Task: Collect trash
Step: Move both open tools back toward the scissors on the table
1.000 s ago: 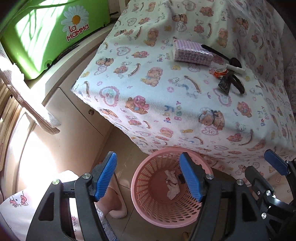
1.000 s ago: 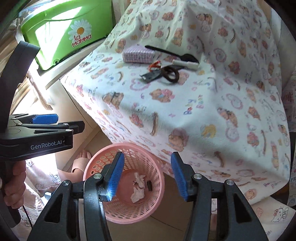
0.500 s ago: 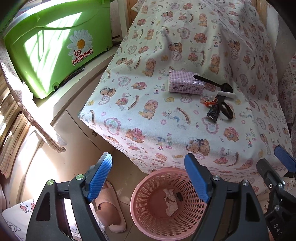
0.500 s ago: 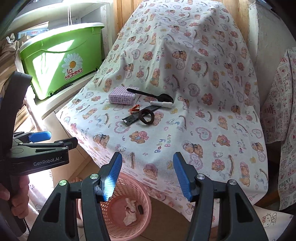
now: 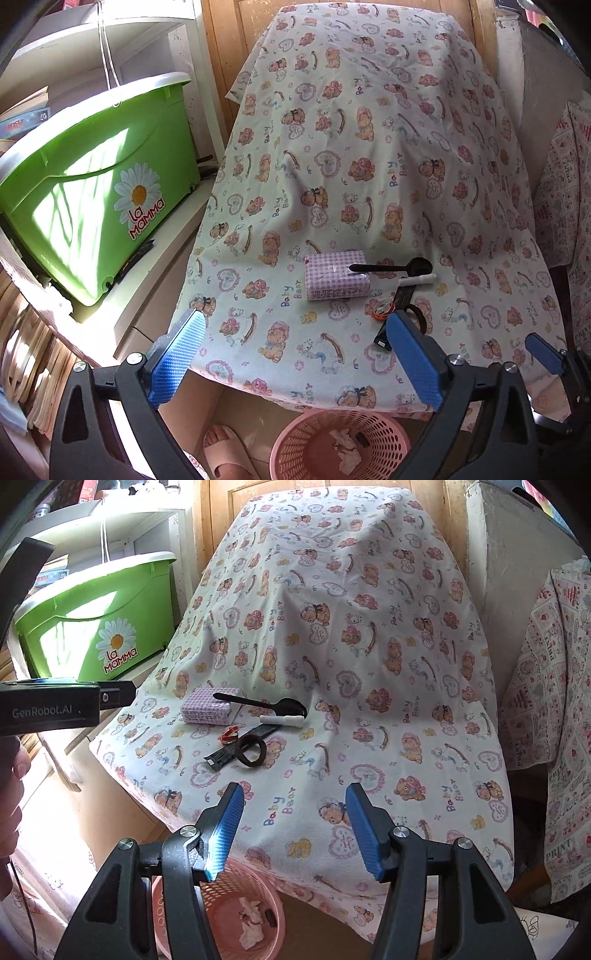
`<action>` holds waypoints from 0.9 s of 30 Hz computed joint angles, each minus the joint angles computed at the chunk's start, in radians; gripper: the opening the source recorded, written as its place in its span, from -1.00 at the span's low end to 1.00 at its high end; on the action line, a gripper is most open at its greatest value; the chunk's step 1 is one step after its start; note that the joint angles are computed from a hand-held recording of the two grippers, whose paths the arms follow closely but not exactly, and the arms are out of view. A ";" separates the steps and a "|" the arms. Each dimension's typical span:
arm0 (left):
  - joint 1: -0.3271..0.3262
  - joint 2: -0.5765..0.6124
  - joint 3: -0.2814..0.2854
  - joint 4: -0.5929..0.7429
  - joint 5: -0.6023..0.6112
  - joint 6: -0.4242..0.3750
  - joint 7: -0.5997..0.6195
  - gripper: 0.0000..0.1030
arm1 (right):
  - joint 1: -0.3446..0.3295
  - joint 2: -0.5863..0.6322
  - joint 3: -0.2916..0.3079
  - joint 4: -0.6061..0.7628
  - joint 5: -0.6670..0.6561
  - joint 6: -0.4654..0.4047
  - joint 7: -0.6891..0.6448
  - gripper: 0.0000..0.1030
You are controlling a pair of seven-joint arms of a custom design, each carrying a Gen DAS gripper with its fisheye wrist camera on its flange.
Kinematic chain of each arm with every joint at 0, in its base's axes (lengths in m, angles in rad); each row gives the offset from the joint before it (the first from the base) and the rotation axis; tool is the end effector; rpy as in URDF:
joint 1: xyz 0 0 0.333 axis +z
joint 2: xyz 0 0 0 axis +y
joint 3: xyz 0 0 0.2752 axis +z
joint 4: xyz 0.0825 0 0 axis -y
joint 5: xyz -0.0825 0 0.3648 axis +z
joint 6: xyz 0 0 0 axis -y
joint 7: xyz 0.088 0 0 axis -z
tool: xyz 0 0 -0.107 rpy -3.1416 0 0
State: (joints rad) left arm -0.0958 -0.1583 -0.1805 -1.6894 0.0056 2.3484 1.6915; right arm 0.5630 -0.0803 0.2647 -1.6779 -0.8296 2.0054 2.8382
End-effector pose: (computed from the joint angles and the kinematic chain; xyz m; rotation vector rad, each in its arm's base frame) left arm 0.5156 -0.1558 0.7041 -1.3577 2.0687 -0.7833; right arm 0.4014 0.3803 0.6421 -1.4950 1.8840 -0.9127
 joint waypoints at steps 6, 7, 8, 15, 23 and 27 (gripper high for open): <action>0.001 -0.002 0.009 -0.058 -0.047 -0.003 -0.010 0.95 | -0.011 -0.015 -0.007 -0.022 0.014 0.011 0.007 0.16; 0.003 -0.002 0.010 -0.071 -0.046 -0.012 -0.011 0.95 | -0.014 -0.013 -0.008 -0.022 0.017 0.017 0.003 0.16; 0.004 0.001 0.010 -0.074 -0.044 -0.021 -0.014 0.94 | -0.016 -0.007 -0.009 -0.016 0.017 0.017 -0.003 0.16; 0.008 0.029 0.019 -0.056 -0.076 -0.014 -0.009 0.94 | -0.037 0.074 -0.058 0.104 0.121 0.134 -0.242 0.16; 0.018 0.050 0.024 -0.028 -0.070 -0.018 -0.031 0.94 | -0.058 0.186 -0.103 0.163 0.311 0.249 -0.398 -0.10; 0.020 0.056 0.021 -0.027 -0.046 -0.006 -0.044 0.94 | -0.046 0.256 -0.117 0.222 0.365 0.248 -0.415 -0.21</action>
State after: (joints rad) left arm -0.0759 -0.1022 -0.1595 -1.7164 -0.0401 2.3419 1.6472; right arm 0.5169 0.1752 0.1476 -1.4561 -0.4646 2.2532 2.4236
